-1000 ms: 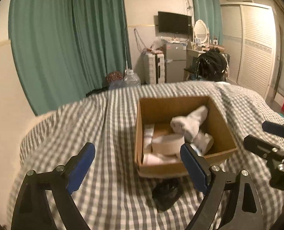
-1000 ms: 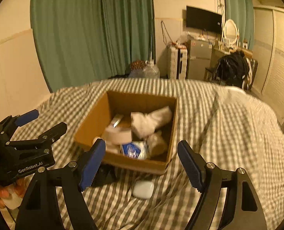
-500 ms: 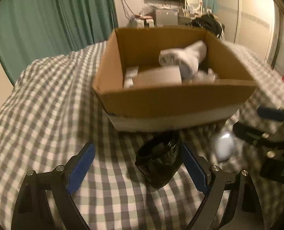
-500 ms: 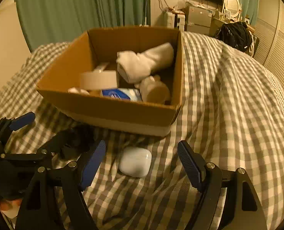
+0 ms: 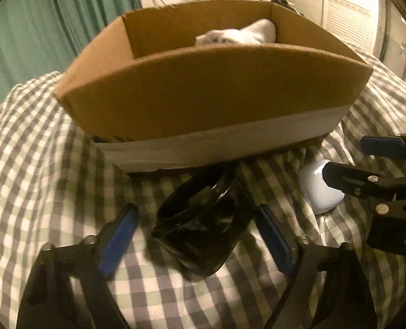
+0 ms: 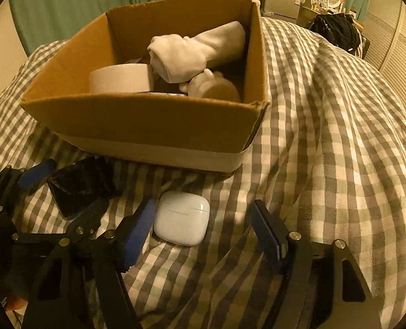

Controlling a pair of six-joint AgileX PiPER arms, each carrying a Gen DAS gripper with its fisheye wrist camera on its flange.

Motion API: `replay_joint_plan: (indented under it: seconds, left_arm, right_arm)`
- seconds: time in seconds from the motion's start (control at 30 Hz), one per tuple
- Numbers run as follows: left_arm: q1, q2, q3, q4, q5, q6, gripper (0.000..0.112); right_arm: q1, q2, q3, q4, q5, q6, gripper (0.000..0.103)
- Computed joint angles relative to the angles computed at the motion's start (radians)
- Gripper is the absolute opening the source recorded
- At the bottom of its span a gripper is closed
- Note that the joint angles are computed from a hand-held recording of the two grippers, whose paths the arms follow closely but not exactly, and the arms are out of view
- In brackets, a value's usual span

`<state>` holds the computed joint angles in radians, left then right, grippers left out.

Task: Organize objects
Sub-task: 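Grasp the black round cup with the left tool while the right tool grasps the white earbud case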

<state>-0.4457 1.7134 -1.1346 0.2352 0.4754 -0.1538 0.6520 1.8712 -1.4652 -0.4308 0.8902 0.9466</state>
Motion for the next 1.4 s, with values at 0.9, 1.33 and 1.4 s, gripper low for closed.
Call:
replay_joint_plan:
  seconds: [0.9,1.33,1.4]
  left_arm:
    - [0.135,-0.199,0.067,-0.284,0.091,0.235,0.058]
    - [0.129,-0.285,0.141,-0.242,0.1,0.171,0.057]
    - [0.128,-0.301,0.15,-0.237,0.107,0.161,0.057]
  right_arm:
    - [0.011,0.191,-0.18,0.053,0.104,-0.086,0.068]
    - [0.103,0.135,-0.159,-0.01,0.128,-0.041,0.053]
    - [0.12,0.112,-0.142,-0.006,0.114,-0.033,0.053]
